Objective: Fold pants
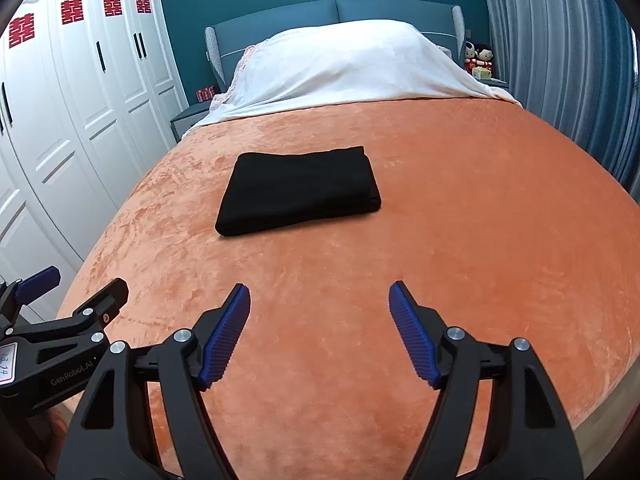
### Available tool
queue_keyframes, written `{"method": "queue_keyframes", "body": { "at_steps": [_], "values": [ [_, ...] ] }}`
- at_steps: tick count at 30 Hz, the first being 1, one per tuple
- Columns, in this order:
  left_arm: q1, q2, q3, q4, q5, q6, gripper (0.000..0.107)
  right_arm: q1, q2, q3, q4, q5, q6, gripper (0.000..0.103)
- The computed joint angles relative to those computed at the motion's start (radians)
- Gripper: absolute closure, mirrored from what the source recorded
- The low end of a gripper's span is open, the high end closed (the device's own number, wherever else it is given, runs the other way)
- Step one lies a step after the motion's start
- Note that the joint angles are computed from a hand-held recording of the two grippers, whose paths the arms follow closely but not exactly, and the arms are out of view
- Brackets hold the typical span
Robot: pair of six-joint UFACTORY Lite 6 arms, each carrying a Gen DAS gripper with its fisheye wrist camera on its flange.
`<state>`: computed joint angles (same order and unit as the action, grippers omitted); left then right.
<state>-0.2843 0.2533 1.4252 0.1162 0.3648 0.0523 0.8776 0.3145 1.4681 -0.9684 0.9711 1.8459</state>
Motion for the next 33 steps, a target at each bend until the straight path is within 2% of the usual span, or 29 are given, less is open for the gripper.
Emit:
{"method": "queue_keyframes", "body": {
  "at_steps": [10,13,19,24,27,31,33],
  "values": [
    [0.003,-0.013,-0.008,-0.027,-0.003,0.022,0.009,0.004,-0.011,-0.004,-0.006,0.016,-0.006,0.032],
    [0.016,-0.001,0.013,-0.116,0.016,0.104,0.009,0.000,-0.019,-0.013,-0.006,0.009,-0.013,0.032],
    [0.012,0.007,0.021,-0.097,0.007,0.102,0.009,-0.008,-0.035,-0.033,-0.002,-0.006,-0.021,0.032],
    [0.034,0.022,0.039,-0.288,0.036,0.308,0.009,-0.009,-0.024,-0.019,0.000,-0.003,-0.024,0.032],
    [0.034,0.003,0.008,-0.275,-0.003,0.276,0.009,-0.009,-0.019,-0.015,0.004,-0.003,-0.024,0.032],
    [0.043,0.017,0.024,-0.310,0.008,0.288,0.009,-0.007,-0.015,-0.014,0.007,-0.009,-0.020,0.032],
    [0.039,0.021,0.028,-0.265,0.006,0.248,0.009,-0.009,-0.015,-0.018,0.007,-0.012,-0.022,0.032]
  ]
}}
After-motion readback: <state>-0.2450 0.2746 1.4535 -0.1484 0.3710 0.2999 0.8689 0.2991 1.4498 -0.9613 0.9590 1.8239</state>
